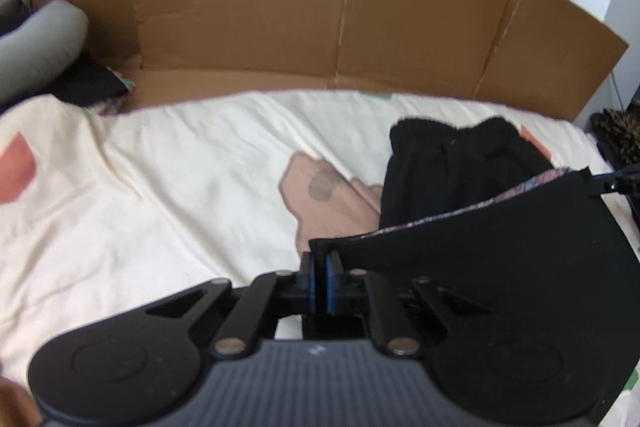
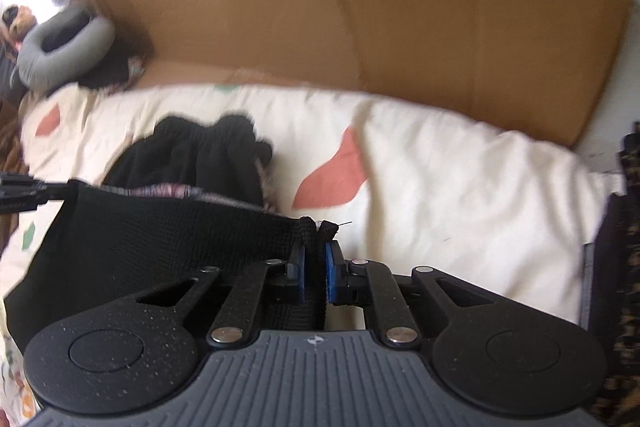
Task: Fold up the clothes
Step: 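Lift the folded shorts with both grippers toward the cardboard box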
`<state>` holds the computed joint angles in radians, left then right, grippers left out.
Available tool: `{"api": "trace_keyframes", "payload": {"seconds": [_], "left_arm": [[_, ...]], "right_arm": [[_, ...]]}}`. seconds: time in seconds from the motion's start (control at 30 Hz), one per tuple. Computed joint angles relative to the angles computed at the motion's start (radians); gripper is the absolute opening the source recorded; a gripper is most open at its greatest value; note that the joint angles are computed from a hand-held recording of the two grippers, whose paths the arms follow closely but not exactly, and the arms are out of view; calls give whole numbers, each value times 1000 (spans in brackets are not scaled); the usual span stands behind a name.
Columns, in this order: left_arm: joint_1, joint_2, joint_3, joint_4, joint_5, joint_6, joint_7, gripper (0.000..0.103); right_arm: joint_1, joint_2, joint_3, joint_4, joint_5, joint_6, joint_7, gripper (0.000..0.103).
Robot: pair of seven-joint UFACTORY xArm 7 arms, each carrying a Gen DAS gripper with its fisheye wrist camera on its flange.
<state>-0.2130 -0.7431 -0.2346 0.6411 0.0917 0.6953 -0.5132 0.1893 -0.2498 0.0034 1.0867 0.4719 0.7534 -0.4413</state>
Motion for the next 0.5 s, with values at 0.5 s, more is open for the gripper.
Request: {"api": "trace_keyframes", "payload": {"seconds": [0.5], "left_arm": [[57, 5, -45, 112, 75, -15, -41, 5]], "right_arm": [[17, -80, -33, 21, 57, -45, 5, 8]]}}
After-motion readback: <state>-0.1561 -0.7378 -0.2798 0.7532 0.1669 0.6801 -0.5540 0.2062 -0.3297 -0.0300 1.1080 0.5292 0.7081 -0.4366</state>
